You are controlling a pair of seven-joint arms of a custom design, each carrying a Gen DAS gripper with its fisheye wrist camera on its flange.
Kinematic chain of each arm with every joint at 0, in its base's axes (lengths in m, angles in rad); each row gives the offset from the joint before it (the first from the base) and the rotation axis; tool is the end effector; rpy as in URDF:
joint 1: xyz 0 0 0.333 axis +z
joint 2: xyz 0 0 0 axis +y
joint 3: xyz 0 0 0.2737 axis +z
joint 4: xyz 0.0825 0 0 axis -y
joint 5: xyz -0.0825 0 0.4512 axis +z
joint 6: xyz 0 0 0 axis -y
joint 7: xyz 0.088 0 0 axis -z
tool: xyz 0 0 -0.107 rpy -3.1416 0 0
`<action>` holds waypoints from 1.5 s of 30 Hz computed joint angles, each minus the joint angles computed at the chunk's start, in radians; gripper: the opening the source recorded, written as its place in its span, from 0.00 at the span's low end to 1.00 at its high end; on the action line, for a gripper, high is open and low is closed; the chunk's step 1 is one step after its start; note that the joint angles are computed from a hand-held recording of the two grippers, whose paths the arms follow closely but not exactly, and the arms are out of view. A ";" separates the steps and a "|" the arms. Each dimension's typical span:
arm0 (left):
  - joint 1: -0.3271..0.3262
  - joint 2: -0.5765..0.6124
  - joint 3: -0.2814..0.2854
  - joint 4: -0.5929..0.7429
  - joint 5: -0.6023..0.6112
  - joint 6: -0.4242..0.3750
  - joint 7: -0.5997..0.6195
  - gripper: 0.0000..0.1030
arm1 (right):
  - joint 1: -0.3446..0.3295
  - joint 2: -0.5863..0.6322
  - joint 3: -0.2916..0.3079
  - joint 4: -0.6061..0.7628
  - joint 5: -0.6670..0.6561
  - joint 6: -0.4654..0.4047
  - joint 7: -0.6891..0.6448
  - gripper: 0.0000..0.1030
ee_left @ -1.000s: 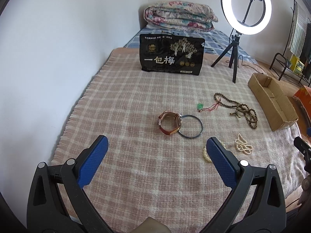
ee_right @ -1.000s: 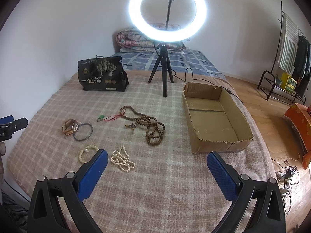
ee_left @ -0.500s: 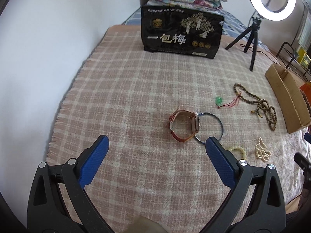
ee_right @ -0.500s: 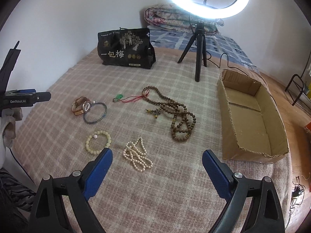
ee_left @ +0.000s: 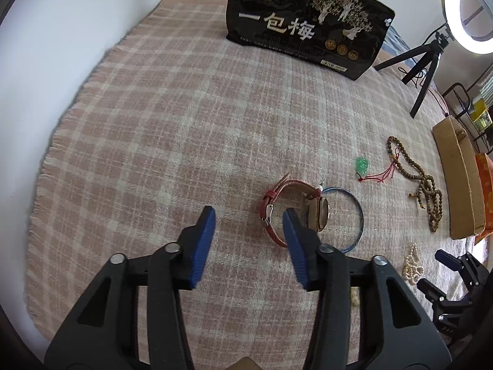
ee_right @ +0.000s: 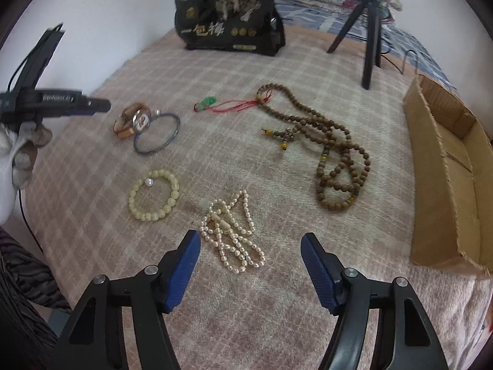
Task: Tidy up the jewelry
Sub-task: 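Grasp the red-strap watch with the left tool while the right tool grasps the pearl necklace, then carry the watch and pearl necklace into the cardboard box while both tools open to release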
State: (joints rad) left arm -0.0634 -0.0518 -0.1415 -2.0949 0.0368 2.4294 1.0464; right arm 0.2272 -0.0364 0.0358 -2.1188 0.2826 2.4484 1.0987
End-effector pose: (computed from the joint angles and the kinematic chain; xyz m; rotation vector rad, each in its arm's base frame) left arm 0.6162 -0.1284 0.4125 -2.3376 1.7326 -0.4967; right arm 0.6052 0.1632 0.3922 -2.3890 1.3365 -0.2025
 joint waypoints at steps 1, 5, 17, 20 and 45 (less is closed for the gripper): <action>0.001 0.008 0.002 0.005 -0.010 -0.003 0.001 0.41 | 0.001 0.007 0.002 0.007 -0.012 -0.005 -0.001 0.65; 0.001 0.035 0.002 0.027 -0.026 -0.010 0.016 0.40 | 0.000 0.035 0.005 0.032 -0.040 -0.021 0.004 0.65; -0.009 0.111 0.000 0.091 -0.008 -0.058 0.011 0.27 | 0.004 0.058 0.014 0.045 -0.090 -0.031 -0.008 0.61; -0.009 0.119 0.001 0.097 -0.008 -0.065 0.011 0.26 | 0.007 0.063 0.016 0.048 -0.111 -0.027 0.002 0.62; -0.008 0.094 0.000 0.079 -0.057 -0.004 0.018 0.06 | -0.003 0.047 0.011 0.060 0.019 -0.025 -0.024 0.06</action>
State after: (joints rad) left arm -0.0718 0.0427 -0.1411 -2.0159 -0.0205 2.4252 1.0643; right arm 0.2246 0.0104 0.0466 -2.0587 0.3012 2.4238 1.0744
